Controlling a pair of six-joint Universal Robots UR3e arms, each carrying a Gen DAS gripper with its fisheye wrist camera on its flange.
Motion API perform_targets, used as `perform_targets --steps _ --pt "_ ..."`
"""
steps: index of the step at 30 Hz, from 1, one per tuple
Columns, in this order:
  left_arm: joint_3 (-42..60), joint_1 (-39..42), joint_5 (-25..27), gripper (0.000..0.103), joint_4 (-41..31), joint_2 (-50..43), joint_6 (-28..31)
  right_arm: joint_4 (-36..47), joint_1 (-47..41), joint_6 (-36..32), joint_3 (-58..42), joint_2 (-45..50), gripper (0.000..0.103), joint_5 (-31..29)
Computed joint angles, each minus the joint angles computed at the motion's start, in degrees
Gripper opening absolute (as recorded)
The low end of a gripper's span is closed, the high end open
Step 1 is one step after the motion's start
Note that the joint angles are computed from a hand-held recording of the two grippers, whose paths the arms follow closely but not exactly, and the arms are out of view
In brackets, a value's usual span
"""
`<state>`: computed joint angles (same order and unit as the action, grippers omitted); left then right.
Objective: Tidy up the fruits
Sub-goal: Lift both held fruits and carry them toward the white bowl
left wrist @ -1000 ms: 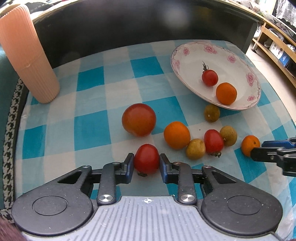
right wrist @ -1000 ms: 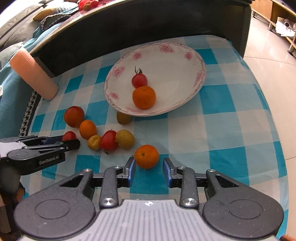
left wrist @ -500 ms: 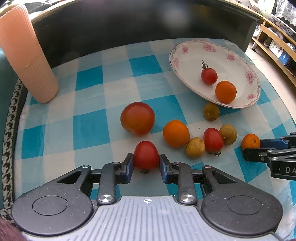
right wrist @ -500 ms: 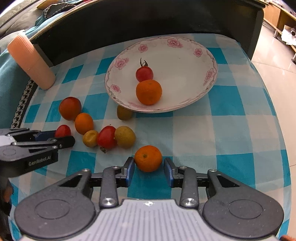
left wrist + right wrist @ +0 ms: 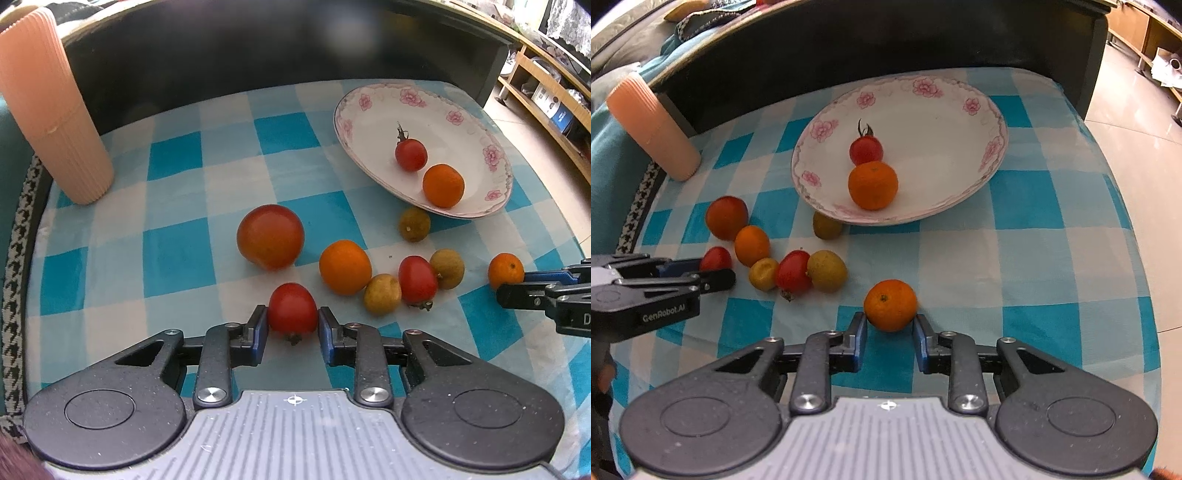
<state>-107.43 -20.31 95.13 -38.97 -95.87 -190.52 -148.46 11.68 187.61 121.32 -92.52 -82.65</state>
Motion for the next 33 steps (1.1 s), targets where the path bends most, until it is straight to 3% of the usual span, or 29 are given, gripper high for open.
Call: perform_targets --steps 15,16,17,25,28,31,33 --pt "-1.1 1.3 -2.9 0.037 -0.2 2.5 0.8 1.8 -3.7 -2.1 2.5 -5.3 0.038 4.7" --pt "-1.1 1.3 -3.0 0.037 -0.2 2.8 0.8 1.7 -3.8 -2.0 2.5 -5.4 0.035 4.8" --pt "-1.0 1.3 -3.1 0.037 -0.1 2.8 0.7 1.8 -4.0 -2.1 2.5 -5.6 0.023 5.3" --pt "-0.4 0.5 -3.1 0.038 -0.4 1.8 0.9 3.7 -3.7 -2.1 1.5 -4.9 0.022 4.3" --pt "-0.7 1.0 -3.6 0.039 0.0 1.7 0.8 5.2 -4.7 -3.0 2.1 -6.2 0.028 6.4" --pt "-0.7 0.9 -3.9 0.039 -0.2 1.8 0.7 5.1 -3.9 -3.1 1.7 -5.5 0.049 6.1" --pt "-1.1 1.0 -4.2 0.040 -0.2 2.4 1.1 5.0 -3.5 -2.3 1.4 -5.5 0.049 5.6"
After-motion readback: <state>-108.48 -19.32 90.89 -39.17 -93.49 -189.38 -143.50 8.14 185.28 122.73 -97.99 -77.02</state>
